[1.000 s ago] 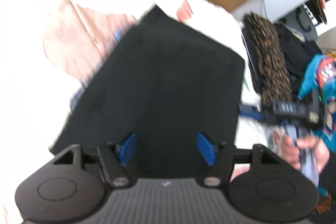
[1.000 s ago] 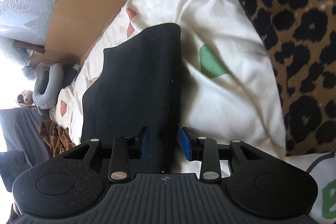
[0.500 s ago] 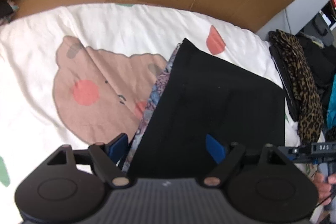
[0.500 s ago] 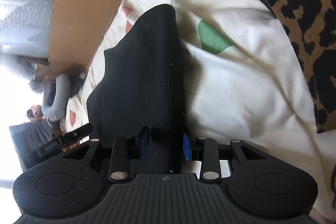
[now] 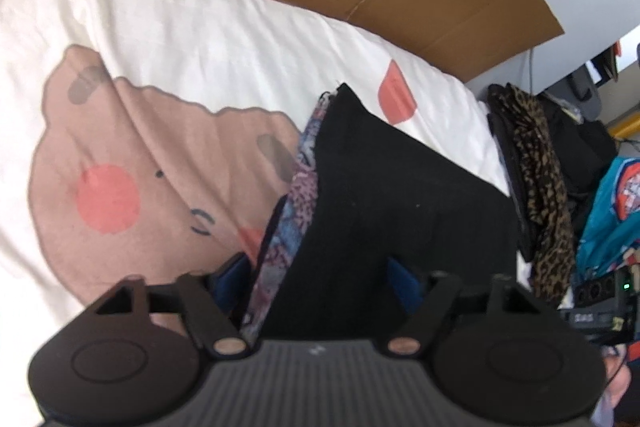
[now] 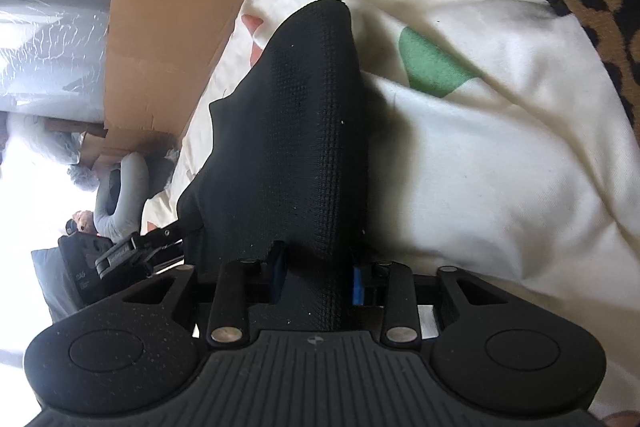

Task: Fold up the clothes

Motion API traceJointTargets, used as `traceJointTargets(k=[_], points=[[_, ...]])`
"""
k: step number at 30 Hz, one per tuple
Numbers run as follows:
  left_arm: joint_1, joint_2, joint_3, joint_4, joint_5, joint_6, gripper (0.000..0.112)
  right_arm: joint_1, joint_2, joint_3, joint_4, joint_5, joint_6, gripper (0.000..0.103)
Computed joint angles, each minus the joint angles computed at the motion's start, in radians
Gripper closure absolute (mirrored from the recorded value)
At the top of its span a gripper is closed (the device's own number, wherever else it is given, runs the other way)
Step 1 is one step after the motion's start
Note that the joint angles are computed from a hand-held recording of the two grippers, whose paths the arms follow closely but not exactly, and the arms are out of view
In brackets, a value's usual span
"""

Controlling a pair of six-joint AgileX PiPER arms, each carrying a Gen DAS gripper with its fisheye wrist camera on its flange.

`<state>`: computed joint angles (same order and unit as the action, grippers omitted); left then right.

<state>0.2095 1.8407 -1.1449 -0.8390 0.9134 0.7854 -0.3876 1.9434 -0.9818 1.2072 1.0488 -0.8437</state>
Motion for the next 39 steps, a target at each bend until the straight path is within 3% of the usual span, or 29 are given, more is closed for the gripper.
traceJointTargets(k=[2,4,9,11,13,15,17,20,32,39], points=[[0.014,0.004,-0.010,-0.009,0.019,0.004,0.063,0.001,-0.006,-0.008,-0.006,0.005,-0.005,0.092],[0.025,0.008,-0.021,-0.012,0.040,0.012,0.067,0.001,-0.018,-0.009,-0.002,0.011,-0.014,0.093],[0.027,0.013,-0.047,0.003,0.066,0.010,0.060,0.009,-0.017,-0.012,0.008,0.012,-0.001,0.089],[0.018,0.013,-0.050,0.019,0.066,0.005,0.055,0.013,-0.001,-0.009,0.021,0.009,-0.001,0.076],[0.009,0.017,-0.048,0.035,0.062,0.002,0.054,0.020,0.017,-0.007,0.034,0.007,-0.005,0.073],[0.021,0.024,-0.044,0.021,0.072,-0.006,0.054,0.038,0.033,-0.016,0.028,0.005,-0.007,0.074],[0.030,0.027,-0.044,0.017,0.084,-0.016,0.058,0.049,0.032,-0.024,0.019,-0.004,-0.002,0.093],[0.029,0.018,-0.042,0.027,0.094,-0.037,0.061,0.042,0.026,-0.036,0.006,0.006,-0.002,0.096],[0.018,-0.009,-0.028,0.040,0.183,-0.122,0.067,-0.020,0.049,-0.199,-0.113,0.090,0.109,0.097],[0.002,-0.004,-0.055,0.032,0.174,-0.101,0.063,-0.020,0.067,-0.231,-0.139,0.094,0.131,0.096]])
